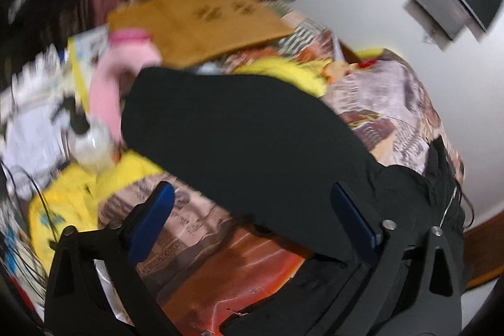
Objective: Fold large clothes
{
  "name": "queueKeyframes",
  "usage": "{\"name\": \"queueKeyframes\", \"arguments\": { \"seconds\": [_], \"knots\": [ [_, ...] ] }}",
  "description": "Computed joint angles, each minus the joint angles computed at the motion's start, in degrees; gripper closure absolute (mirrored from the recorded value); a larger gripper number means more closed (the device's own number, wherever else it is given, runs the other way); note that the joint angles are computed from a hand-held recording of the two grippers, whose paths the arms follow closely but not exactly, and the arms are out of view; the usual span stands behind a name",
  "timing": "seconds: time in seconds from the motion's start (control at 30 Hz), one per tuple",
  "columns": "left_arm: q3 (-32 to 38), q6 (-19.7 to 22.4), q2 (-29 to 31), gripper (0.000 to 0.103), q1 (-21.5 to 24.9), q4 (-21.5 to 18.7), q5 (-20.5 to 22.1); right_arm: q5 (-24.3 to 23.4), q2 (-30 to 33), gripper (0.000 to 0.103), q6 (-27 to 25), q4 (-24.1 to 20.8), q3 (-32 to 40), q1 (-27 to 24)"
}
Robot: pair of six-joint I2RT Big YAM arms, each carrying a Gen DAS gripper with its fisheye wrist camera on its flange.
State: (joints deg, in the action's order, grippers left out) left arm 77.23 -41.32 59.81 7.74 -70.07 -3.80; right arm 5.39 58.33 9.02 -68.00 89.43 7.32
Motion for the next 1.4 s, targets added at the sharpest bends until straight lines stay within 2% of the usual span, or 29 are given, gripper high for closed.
{"name": "queueKeyframes", "arguments": {
  "seconds": [0.17,0.37,0.53,0.7,0.8,0.9,0.97,1.07,1.17,1.23,1.4],
  "knots": [
    [-6.0,-1.4,-0.5,0.01,8.9,3.2,13.6,-0.8,2.1,0.0,1.4,-1.6,1.2,-0.2],
    [-10.1,-5.5,1.3,0.015,15.5,6.4,21.7,-1.5,3.7,0.0,1.8,-2.1,2.2,0.1],
    [-11.6,-6.2,2.6,0.016,18.4,10.8,22.7,-1.2,4.2,0.0,1.7,-2.4,2.6,0.5],
    [-11.7,-4.9,5.6,0.03,19.9,12.7,23.6,-2.0,4.3,0.0,2.1,-2.9,3.0,0.0],
    [-11.0,-4.3,6.2,0.045,19.6,12.0,20.3,-2.0,4.3,0.0,2.4,-3.1,3.3,-0.1],
    [-7.8,-0.6,6.7,0.085,16.7,8.6,11.6,-1.7,3.8,0.0,2.6,-3.1,3.4,-0.4],
    [-4.3,4.1,7.8,0.096,13.5,4.8,3.3,-1.6,3.5,0.0,3.0,-3.0,3.3,-0.5],
    [-0.4,9.1,8.0,0.098,8.9,3.2,-6.4,-1.7,3.2,0.0,3.5,-3.2,3.4,-0.7],
    [3.2,12.5,7.1,0.099,4.1,3.7,-15.2,-1.3,2.6,0.0,3.1,-3.2,3.1,-0.7],
    [6.3,14.4,7.2,0.099,2.0,4.7,-16.1,-1.2,2.1,0.0,2.7,-3.3,2.9,-0.7],
    [14.3,15.8,7.5,0.099,-3.0,7.5,-10.2,-1.4,1.1,0.0,1.8,-3.4,1.9,-1.4]
  ]
}}
